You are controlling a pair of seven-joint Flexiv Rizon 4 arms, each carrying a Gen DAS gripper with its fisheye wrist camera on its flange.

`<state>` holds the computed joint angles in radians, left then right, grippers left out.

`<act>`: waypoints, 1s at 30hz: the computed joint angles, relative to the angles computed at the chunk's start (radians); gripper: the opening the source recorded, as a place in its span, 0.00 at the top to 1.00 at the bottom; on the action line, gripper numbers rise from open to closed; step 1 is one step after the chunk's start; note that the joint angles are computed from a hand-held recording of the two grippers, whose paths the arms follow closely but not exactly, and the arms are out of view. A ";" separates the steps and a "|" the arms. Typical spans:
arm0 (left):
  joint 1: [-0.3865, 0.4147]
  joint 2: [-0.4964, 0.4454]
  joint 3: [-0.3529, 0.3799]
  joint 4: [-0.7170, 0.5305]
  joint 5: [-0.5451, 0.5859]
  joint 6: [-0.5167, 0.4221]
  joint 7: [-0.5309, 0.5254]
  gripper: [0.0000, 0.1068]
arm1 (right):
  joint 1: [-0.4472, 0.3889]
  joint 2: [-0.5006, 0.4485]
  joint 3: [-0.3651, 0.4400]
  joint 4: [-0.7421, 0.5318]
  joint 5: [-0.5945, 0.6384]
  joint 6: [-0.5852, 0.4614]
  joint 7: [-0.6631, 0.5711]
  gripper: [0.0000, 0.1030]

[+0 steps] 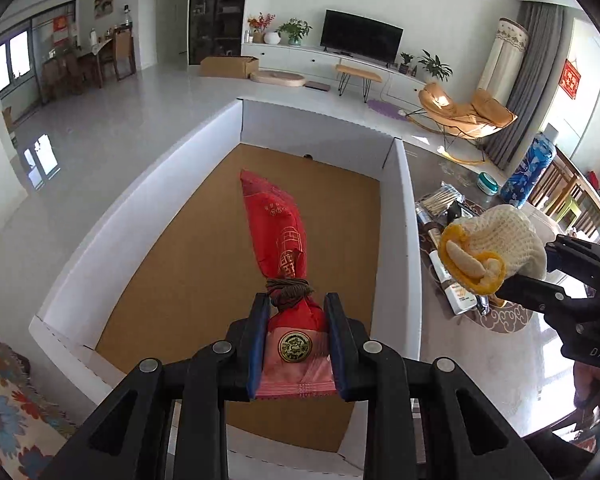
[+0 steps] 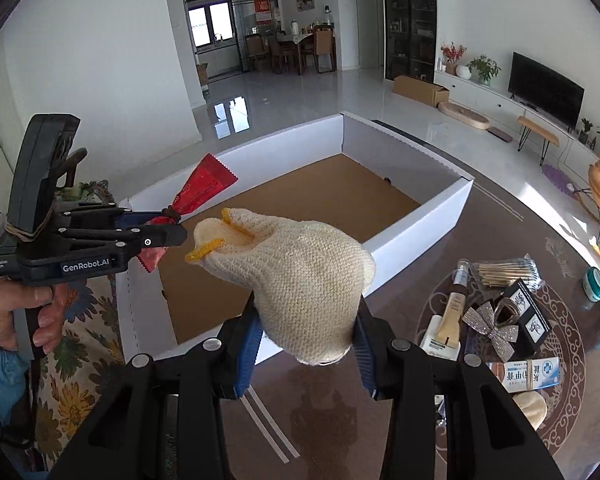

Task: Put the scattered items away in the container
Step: 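Carry the red packet with the left tool while the right tool carries the glove into the box, then open both tools to drop the packet and glove into the box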

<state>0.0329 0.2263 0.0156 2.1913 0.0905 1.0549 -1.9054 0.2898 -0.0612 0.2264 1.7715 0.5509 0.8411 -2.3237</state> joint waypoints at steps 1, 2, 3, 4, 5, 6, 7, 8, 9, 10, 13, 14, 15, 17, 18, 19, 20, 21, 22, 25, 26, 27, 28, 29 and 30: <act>0.007 -0.007 0.009 0.003 -0.005 -0.003 0.002 0.74 | 0.020 -0.022 0.010 -0.016 -0.017 0.001 0.016 0.59; 0.014 -0.015 0.015 0.007 -0.006 -0.005 0.002 0.74 | 0.040 -0.047 0.020 -0.031 -0.041 0.001 0.034 0.59; 0.020 -0.023 0.019 0.010 -0.006 -0.004 -0.001 0.74 | 0.059 -0.069 0.031 -0.037 -0.069 0.011 0.045 0.59; 0.026 -0.032 0.021 0.013 -0.003 -0.004 -0.007 0.74 | 0.077 -0.090 0.040 -0.038 -0.102 0.026 0.057 0.59; 0.032 -0.041 0.023 0.016 0.000 -0.002 -0.016 0.74 | 0.094 -0.112 0.046 -0.037 -0.144 0.036 0.074 0.59; 0.036 -0.049 0.026 0.019 -0.001 0.000 -0.022 0.74 | 0.106 -0.131 0.051 -0.035 -0.176 0.048 0.089 0.59; 0.042 -0.061 0.026 0.015 0.004 -0.005 -0.032 0.74 | 0.111 -0.148 0.058 -0.034 -0.192 0.055 0.095 0.58; 0.048 -0.073 0.023 0.006 0.016 -0.021 -0.046 0.71 | 0.119 -0.164 0.061 -0.030 -0.217 0.064 0.113 0.52; 0.051 -0.081 0.023 -0.001 0.024 -0.037 -0.054 0.68 | 0.132 -0.175 0.058 -0.015 -0.258 0.086 0.147 0.46; 0.052 -0.092 0.023 -0.011 0.031 -0.057 -0.056 0.55 | 0.136 -0.183 0.061 -0.005 -0.280 0.100 0.165 0.22; 0.050 -0.109 0.026 -0.029 0.080 -0.083 -0.040 0.33 | 0.133 -0.193 0.083 0.044 -0.312 0.180 0.134 0.00; 0.050 -0.114 0.026 -0.038 0.097 -0.100 -0.029 0.33 | 0.146 -0.196 0.076 0.077 -0.362 0.229 0.142 0.00; 0.047 -0.123 0.027 -0.047 0.100 -0.121 -0.011 0.33 | 0.154 -0.199 0.070 0.104 -0.406 0.261 0.153 0.00; 0.040 -0.137 0.038 -0.049 0.070 -0.138 0.035 0.33 | 0.156 -0.198 0.070 0.156 -0.462 0.346 0.163 0.00; 0.037 -0.143 0.040 -0.051 0.061 -0.143 0.050 0.33 | 0.154 -0.199 0.071 0.176 -0.483 0.383 0.169 0.00; 0.035 -0.148 0.042 -0.054 0.053 -0.148 0.060 0.33 | 0.151 -0.201 0.072 0.189 -0.499 0.412 0.179 0.00; 0.033 -0.154 0.045 -0.055 0.040 -0.152 0.072 0.30 | 0.151 -0.203 0.071 0.203 -0.517 0.445 0.195 0.00; 0.031 -0.159 0.046 -0.053 0.029 -0.152 0.079 0.29 | 0.150 -0.208 0.070 0.216 -0.535 0.480 0.210 0.00; 0.029 -0.163 0.046 -0.053 0.032 -0.160 0.078 0.29 | 0.149 -0.214 0.069 0.227 -0.552 0.513 0.224 0.00; 0.019 -0.166 0.031 -0.076 0.120 -0.194 0.049 0.29 | 0.124 -0.231 0.091 0.241 -0.580 0.574 0.239 0.00; 0.013 -0.166 0.028 -0.078 0.133 -0.194 0.043 0.29 | 0.111 -0.233 0.106 0.234 -0.579 0.568 0.241 0.00; 0.008 -0.163 0.026 -0.077 0.141 -0.195 0.033 0.29 | 0.086 -0.236 0.131 0.225 -0.564 0.557 0.225 0.00; 0.003 -0.159 0.025 -0.073 0.146 -0.190 0.022 0.29 | 0.061 -0.238 0.156 0.216 -0.547 0.546 0.200 0.00; -0.001 -0.154 0.025 -0.068 0.152 -0.179 0.013 0.29 | 0.041 -0.240 0.173 0.210 -0.531 0.541 0.175 0.00; -0.003 -0.152 0.024 -0.064 0.160 -0.170 0.000 0.29 | 0.030 -0.242 0.182 0.210 -0.520 0.545 0.155 0.00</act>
